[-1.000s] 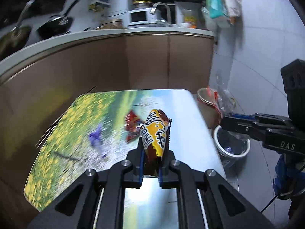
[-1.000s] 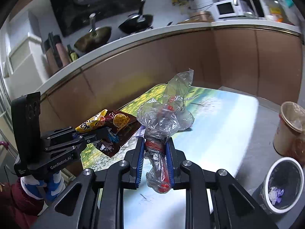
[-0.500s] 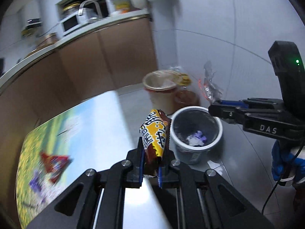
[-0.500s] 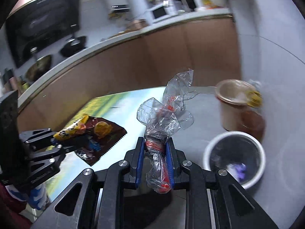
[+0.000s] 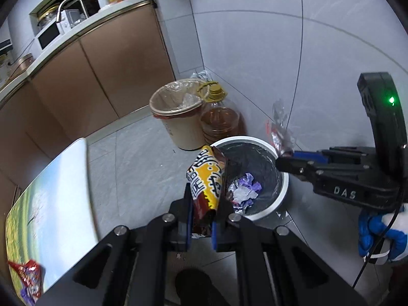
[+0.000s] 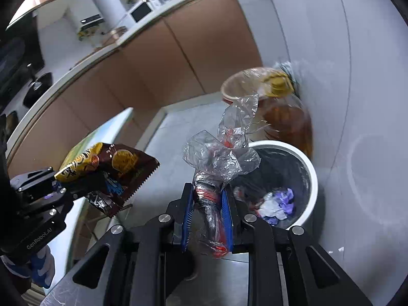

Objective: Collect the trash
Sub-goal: 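Carry both items to the white bin and open both tools to drop them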

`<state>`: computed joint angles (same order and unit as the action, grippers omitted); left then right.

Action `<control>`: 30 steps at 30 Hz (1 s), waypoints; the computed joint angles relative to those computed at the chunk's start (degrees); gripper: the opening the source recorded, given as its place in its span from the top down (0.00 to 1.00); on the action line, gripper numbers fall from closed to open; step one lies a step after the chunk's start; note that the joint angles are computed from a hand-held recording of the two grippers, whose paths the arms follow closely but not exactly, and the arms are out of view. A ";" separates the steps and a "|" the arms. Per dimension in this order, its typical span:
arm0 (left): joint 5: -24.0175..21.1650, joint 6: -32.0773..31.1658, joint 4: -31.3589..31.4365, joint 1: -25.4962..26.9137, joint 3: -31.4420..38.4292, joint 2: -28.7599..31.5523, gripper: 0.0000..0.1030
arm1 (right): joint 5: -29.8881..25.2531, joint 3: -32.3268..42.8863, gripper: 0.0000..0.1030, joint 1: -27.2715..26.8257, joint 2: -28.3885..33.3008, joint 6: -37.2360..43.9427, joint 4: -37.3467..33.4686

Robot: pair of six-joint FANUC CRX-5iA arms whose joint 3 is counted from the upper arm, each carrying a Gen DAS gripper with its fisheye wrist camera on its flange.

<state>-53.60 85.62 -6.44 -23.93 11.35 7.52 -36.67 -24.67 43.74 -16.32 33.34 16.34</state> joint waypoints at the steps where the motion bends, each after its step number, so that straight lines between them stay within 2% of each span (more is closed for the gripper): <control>1: 0.01 0.04 -0.11 -0.23 0.66 0.84 0.90 | 0.13 0.27 0.79 -1.02 0.90 0.86 -1.11; 7: -0.32 -0.62 0.74 -0.51 6.19 7.54 0.90 | 1.07 2.00 0.79 -5.90 5.69 6.18 -6.61; 13: -3.71 -0.69 5.04 0.59 15.07 16.65 0.85 | 0.80 4.55 0.76 -9.11 11.46 10.01 -10.34; 15: -5.04 -0.40 6.38 0.95 17.80 19.27 0.73 | 0.11 5.66 0.76 -9.98 13.66 10.84 -10.65; 16: -5.16 -0.25 6.81 1.05 18.62 20.09 0.60 | -0.19 5.88 0.75 -10.07 14.35 10.42 -10.07; 17: -5.06 0.29 6.72 1.07 19.48 20.81 0.53 | -0.45 6.32 0.70 -10.33 15.10 10.71 -10.11; 19: -4.83 0.30 7.46 1.26 20.27 21.51 0.53 | -1.20 6.46 0.62 -10.22 15.81 9.86 -9.00; 22: -4.91 0.83 8.80 1.80 21.16 22.22 0.53 | -2.12 6.52 0.58 -10.09 16.16 8.86 -7.95; 25: -3.62 0.97 9.54 2.48 19.48 20.86 0.53 | -2.46 5.47 0.49 -9.23 15.08 6.69 -5.93; 30: -0.58 2.75 9.03 3.58 13.39 15.22 0.53 | -3.79 3.79 0.44 -7.06 12.24 2.60 -2.68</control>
<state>-54.19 88.36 2.58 -20.35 24.75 22.74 -40.46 -20.88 36.68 -4.09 35.94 13.67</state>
